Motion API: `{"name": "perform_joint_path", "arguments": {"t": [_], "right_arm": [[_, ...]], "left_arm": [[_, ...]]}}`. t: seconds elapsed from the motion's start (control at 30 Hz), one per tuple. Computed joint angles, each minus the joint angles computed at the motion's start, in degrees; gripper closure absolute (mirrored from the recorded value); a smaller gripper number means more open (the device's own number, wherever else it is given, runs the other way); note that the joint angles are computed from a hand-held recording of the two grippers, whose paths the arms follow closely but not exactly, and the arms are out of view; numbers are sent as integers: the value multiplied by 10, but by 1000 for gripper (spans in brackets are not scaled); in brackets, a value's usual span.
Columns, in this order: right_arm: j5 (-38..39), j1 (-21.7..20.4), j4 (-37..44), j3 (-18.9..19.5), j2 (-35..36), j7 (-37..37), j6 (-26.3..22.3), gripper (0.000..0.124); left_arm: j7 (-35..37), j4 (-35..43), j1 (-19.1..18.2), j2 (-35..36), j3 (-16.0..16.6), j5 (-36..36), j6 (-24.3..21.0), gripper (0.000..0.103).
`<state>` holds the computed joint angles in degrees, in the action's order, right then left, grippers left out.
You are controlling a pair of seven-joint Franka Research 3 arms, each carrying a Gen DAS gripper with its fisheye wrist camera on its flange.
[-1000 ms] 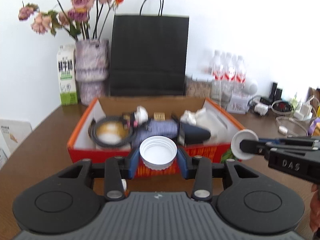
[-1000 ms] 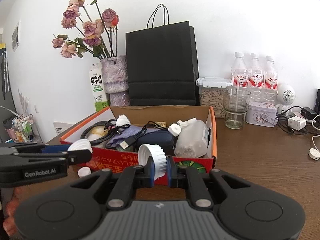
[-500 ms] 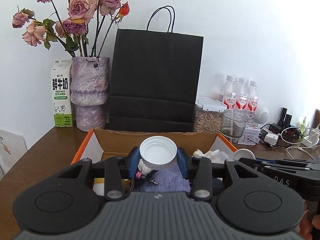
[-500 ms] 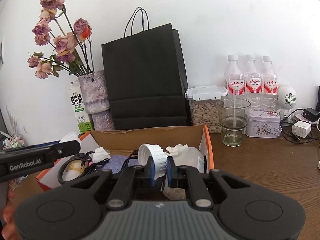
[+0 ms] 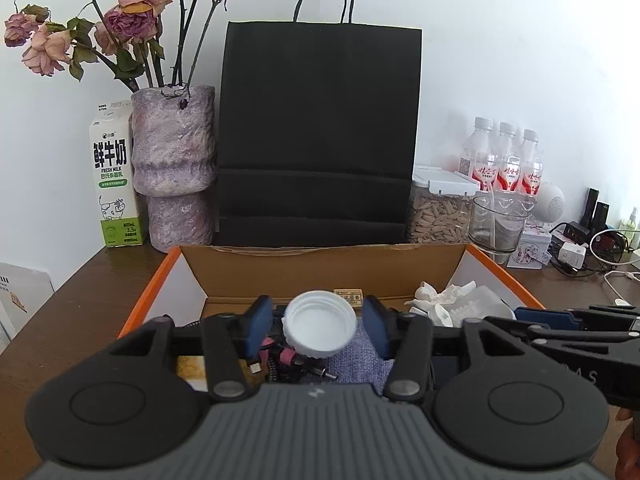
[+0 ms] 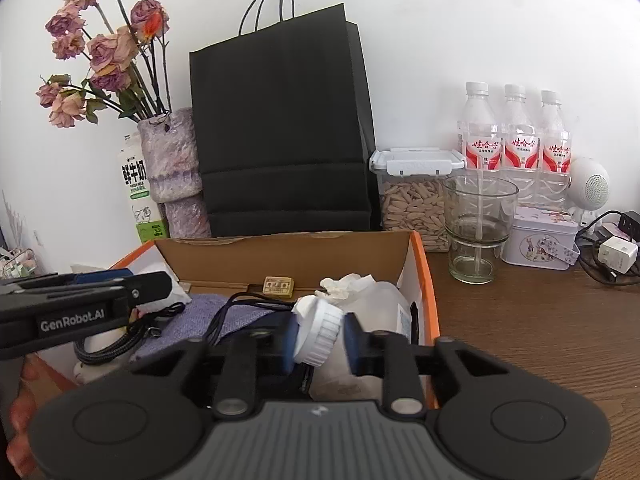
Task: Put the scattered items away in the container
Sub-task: 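Carry both held caps over the box, then open both grippers to drop the caps into the box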
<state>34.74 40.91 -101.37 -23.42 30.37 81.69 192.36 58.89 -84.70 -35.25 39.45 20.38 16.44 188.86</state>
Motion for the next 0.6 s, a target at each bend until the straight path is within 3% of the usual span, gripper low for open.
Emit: {"name": "perform_joint_path", "arguments": {"t": [0.03,0.07,0.1,0.13,0.17,0.27,0.33,0.43,0.6], "right_arm": [[-5,-9,-6,13,-6,-3,11,54],[-6,-12,-13,20,-12,-10,24,36],[-1,-6,-18,17,-16,-22,32,27],[3,0,-24,14,-20,-36,39,25],[9,7,-27,9,-25,-49,41,22],[50,47,-31,-23,-30,-84,42,21],[72,66,-33,-38,-33,-107,42,21],[125,124,-38,-89,-29,-147,36,21],[188,172,-48,-124,-33,-192,38,21]], "left_arm": [[-9,-8,-24,2,32,-9,17,22],[-13,-16,-50,6,67,-26,35,15],[-15,-26,-87,14,115,-55,55,0],[-14,-37,-125,24,162,-90,73,0],[-10,-45,-148,28,188,-113,80,0],[11,-60,-164,21,201,-142,83,0],[25,-69,-162,10,194,-152,78,0],[48,-87,-164,-7,186,-166,71,0],[88,-137,-173,-45,178,-193,83,0]]}}
